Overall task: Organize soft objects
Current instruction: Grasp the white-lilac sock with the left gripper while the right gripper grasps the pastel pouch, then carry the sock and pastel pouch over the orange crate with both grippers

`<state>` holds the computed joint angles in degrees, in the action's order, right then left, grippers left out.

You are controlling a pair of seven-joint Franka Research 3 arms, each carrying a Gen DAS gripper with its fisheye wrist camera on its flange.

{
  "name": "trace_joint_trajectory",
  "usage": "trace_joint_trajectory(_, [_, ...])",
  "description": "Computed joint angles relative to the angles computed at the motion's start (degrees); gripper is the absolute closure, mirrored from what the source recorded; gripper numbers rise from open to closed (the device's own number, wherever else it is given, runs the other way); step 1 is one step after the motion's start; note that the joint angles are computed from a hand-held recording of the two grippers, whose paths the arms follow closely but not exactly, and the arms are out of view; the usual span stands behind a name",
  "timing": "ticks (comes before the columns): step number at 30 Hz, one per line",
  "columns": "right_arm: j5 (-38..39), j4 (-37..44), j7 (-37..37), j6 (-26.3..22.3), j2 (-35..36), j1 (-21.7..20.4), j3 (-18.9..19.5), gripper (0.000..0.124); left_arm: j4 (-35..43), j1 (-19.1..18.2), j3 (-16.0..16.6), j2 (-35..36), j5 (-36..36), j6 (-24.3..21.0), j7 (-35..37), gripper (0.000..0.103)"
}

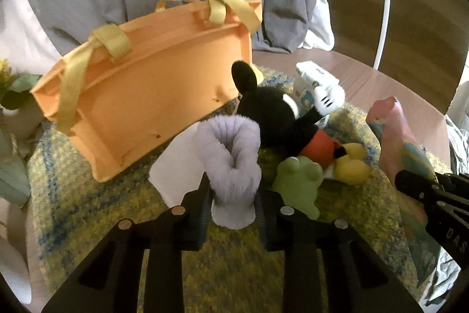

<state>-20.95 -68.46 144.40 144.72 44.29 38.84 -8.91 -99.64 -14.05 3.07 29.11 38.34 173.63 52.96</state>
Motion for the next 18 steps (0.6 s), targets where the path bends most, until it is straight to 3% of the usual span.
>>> trace_joint_trajectory(6, [-2.53,-4.50,0.74,4.01,-3.48,1.12,-0.84,0.107,-4.15,-6.62,8.15,-4.41,7.82,2.24,-11.58,0.079])
trace_joint_trajectory(10, [-3.62,-5.48,-0.10,6.31,-4.61,1.27,-0.83,0.107,-5.52,-9.19,11.12,-6.81,15.26,1.52,-20.81,0.080])
trace_joint_trajectory(18, [-3.55,-7.00,-4.41,12.21,-6.62,0.68,-0.32,0.107,-7.85,-10.80,12.35,-12.69,28.52,-2.30,-37.01,0.080])
